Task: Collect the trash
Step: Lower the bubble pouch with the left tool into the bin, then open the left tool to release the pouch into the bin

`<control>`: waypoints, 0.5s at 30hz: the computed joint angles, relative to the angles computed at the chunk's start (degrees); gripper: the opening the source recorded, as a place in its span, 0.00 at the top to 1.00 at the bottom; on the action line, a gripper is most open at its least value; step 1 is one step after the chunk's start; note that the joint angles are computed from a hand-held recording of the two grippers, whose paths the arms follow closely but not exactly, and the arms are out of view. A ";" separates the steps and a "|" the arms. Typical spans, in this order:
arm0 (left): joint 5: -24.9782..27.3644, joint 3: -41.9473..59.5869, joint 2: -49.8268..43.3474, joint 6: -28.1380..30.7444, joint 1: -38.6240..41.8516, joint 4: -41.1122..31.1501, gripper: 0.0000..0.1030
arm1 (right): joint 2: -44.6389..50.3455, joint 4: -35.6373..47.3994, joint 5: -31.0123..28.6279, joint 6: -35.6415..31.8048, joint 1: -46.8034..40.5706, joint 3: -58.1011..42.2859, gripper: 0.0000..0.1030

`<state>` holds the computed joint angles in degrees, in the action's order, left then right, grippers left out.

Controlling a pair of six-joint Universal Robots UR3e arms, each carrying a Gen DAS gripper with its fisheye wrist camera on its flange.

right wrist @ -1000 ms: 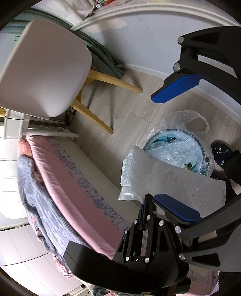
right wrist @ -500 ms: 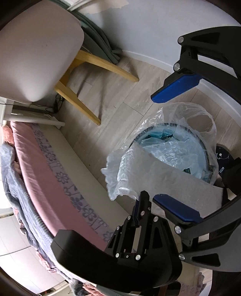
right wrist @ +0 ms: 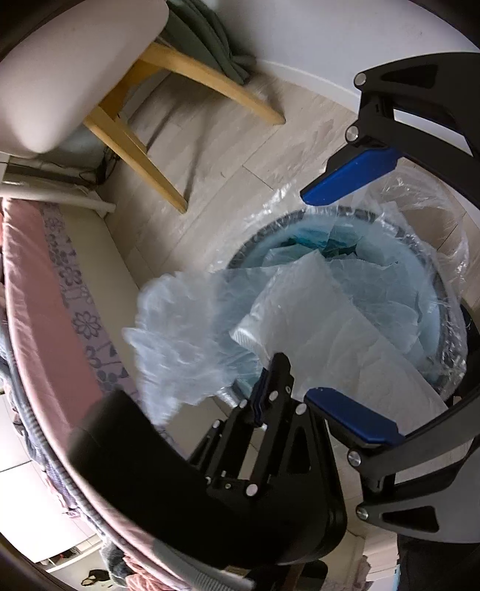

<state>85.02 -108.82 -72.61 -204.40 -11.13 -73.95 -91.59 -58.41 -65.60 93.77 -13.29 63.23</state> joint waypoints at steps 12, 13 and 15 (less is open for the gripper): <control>-1.76 -8.83 -7.45 0.91 0.45 15.25 0.98 | -1.99 -15.08 -3.46 1.27 2.03 17.11 0.07; -1.88 -9.46 -7.84 1.13 0.56 16.21 0.98 | -2.09 -15.71 -3.41 1.11 1.97 17.97 0.07; -1.88 -10.92 -8.66 1.61 0.83 18.30 0.98 | -2.73 -17.79 -3.29 0.62 1.97 20.56 0.07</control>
<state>83.14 -119.74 -81.27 -202.79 -10.30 -55.65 -94.33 -76.20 -68.89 94.39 -11.33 83.78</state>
